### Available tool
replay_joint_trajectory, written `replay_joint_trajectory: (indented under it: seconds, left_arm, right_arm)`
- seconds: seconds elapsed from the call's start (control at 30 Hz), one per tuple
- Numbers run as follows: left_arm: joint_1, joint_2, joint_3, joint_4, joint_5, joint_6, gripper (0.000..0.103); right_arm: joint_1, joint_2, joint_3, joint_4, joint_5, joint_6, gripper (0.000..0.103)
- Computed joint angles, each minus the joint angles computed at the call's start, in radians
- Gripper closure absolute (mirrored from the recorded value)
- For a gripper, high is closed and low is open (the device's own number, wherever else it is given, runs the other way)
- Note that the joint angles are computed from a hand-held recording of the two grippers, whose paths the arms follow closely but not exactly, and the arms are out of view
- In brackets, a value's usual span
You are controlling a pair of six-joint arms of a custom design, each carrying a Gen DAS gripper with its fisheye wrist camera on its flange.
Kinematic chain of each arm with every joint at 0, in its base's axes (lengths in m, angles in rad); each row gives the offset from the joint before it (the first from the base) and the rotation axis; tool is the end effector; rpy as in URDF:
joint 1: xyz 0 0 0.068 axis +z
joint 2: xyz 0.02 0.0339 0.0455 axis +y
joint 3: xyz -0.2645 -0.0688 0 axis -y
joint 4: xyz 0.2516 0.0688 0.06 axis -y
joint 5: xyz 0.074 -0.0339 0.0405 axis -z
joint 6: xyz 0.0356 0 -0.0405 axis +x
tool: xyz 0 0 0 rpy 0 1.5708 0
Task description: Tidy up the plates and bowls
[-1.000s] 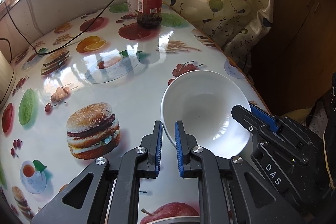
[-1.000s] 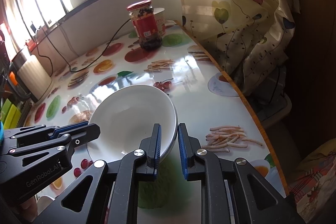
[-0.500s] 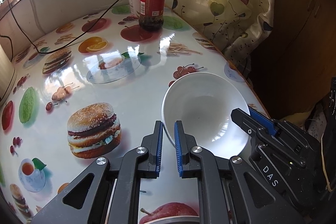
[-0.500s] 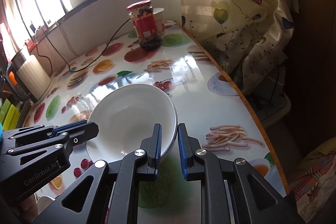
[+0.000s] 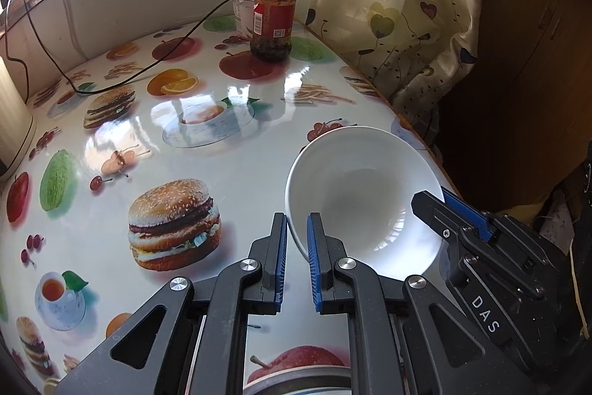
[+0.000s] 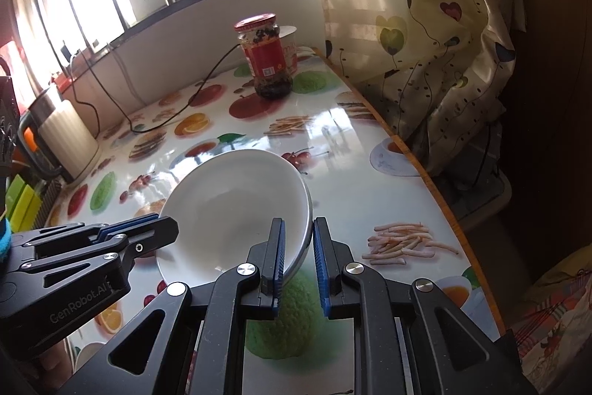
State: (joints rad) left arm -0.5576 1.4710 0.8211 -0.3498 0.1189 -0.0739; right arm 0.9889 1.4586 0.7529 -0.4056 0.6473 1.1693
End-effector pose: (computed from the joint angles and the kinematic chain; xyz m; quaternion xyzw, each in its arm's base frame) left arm 0.2433 -0.1567 0.1802 0.2456 0.9259 -0.1415 0.2496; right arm 0.1643 0.2106 0.1670 0.1553 0.9129 0.0441 0.3749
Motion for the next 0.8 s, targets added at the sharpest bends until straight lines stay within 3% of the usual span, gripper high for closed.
replay_joint_trajectory:
  seconds: [0.8]
  left_arm:
    - [0.038,-0.270,-0.101,-0.093,0.022,-0.003,0.092]
  right_arm:
    - [0.200,-0.008,0.145,-0.254,0.144,0.183,0.087]
